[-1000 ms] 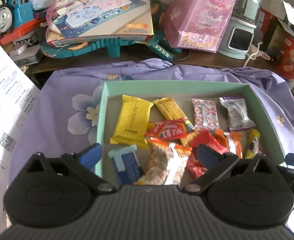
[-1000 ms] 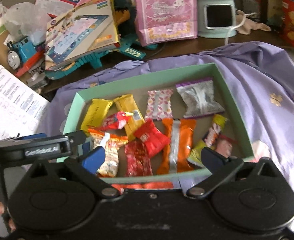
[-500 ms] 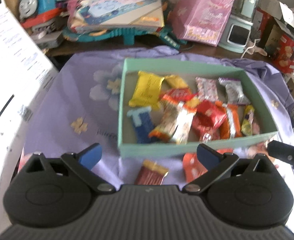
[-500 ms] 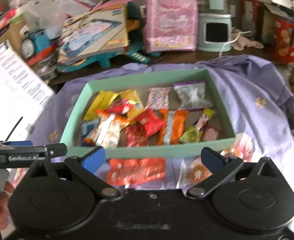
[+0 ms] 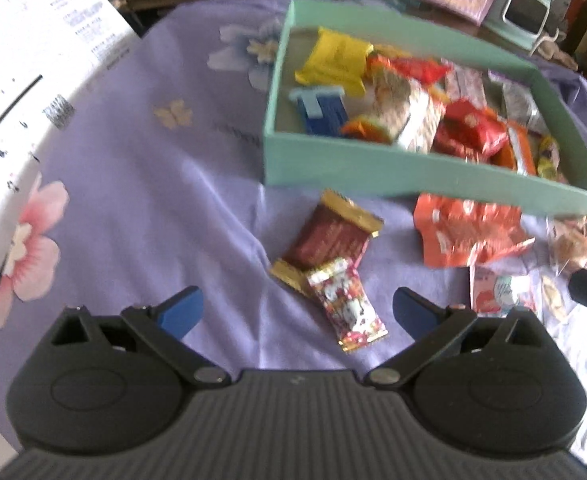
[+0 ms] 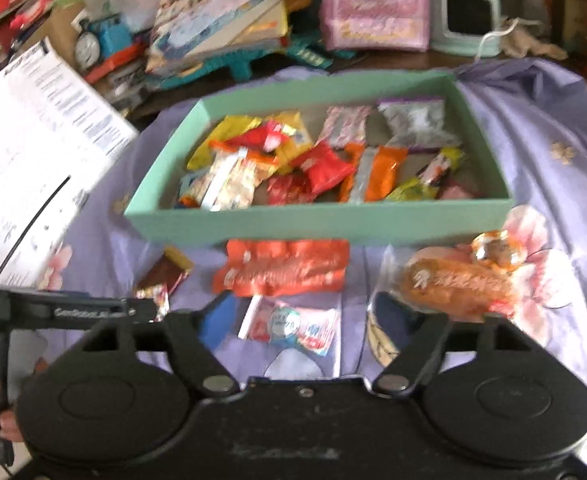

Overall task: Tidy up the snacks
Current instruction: 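Grasp the Hello Kitty candy with the left gripper while the right grasps the white-pink candy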

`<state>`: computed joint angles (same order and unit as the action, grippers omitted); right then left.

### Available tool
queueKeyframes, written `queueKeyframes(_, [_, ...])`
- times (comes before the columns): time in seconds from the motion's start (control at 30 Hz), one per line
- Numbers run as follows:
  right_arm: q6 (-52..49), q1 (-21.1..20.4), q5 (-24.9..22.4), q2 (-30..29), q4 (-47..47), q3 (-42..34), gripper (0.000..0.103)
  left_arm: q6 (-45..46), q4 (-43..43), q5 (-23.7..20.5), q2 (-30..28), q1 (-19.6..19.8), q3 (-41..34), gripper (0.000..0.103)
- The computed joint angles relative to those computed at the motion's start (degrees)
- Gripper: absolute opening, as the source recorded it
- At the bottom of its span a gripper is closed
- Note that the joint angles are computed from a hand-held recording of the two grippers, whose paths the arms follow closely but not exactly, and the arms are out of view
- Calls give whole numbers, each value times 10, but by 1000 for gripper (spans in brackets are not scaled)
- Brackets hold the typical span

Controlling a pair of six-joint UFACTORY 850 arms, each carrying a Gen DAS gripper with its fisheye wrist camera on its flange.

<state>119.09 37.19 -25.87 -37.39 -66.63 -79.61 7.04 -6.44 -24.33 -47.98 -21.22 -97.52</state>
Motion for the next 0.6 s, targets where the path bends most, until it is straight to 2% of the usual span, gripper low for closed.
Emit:
queueKeyframes(0.03, [-11,-2,7,-4,2,-1,62,-7,6,0,-3,-3,0,103])
queueKeyframes(0.07, [-23,-4,13,-8,4,-4,53,-12,9,-1,-5,-5,-2,103])
queueKeyframes(0.2, [-84,-17,46,-27,21,-24,45,-34,27,-4,-21,-11,-16,103])
queueKeyframes(0.37, [-193,-29,83,-52,94,-50,43,-81,85,-4,-33,-12,-23,102])
queueKeyframes(0.43, [-254,-33,88,-67,142,-66,43,-76,88,8,-27,-8,-11,103])
queueKeyframes(0.6, [-313,-30,94,-74,200,-75,43,-58,71,14,-23,6,-4,103])
